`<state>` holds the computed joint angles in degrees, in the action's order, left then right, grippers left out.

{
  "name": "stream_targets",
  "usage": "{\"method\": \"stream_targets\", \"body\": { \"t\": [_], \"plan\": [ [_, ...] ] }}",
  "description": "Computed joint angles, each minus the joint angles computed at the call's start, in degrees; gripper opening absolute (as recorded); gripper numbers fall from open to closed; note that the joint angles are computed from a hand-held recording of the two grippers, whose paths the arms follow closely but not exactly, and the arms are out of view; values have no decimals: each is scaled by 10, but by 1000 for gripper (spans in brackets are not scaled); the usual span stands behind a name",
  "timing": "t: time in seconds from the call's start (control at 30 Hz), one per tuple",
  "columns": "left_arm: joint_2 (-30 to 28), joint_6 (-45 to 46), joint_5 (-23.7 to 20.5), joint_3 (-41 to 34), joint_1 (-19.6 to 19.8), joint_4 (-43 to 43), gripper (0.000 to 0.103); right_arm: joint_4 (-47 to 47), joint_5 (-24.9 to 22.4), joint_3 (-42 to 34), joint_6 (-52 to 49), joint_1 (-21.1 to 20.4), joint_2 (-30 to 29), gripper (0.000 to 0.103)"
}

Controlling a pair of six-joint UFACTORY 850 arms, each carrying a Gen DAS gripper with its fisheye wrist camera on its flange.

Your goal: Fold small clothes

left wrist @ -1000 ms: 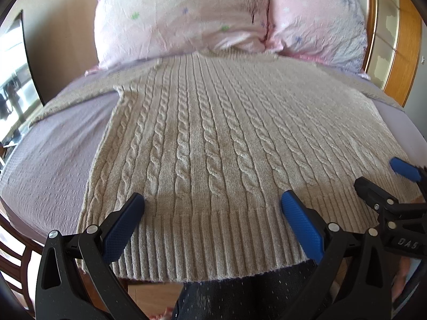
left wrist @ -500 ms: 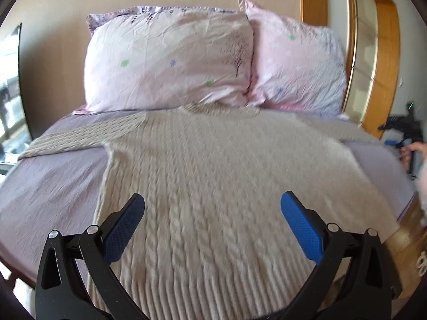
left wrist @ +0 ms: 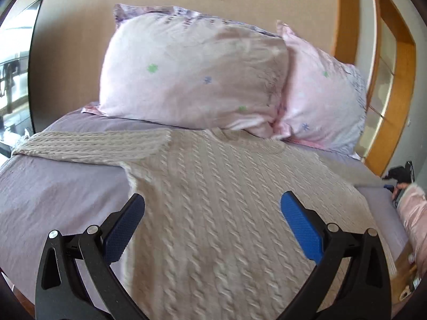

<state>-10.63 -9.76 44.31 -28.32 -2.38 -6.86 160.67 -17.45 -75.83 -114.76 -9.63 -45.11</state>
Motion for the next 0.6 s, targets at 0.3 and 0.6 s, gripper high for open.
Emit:
{"method": "stream_targets", "body": {
  "t": [0.3,0.6],
  "plan": [
    [-2,-207,-35,-16,146,169,102,66,-194,97,-238,128,118,7],
    [-50,-314,-116,-90,245,197,92,-398,-127,-86,51,324,21,8]
  ]
}}
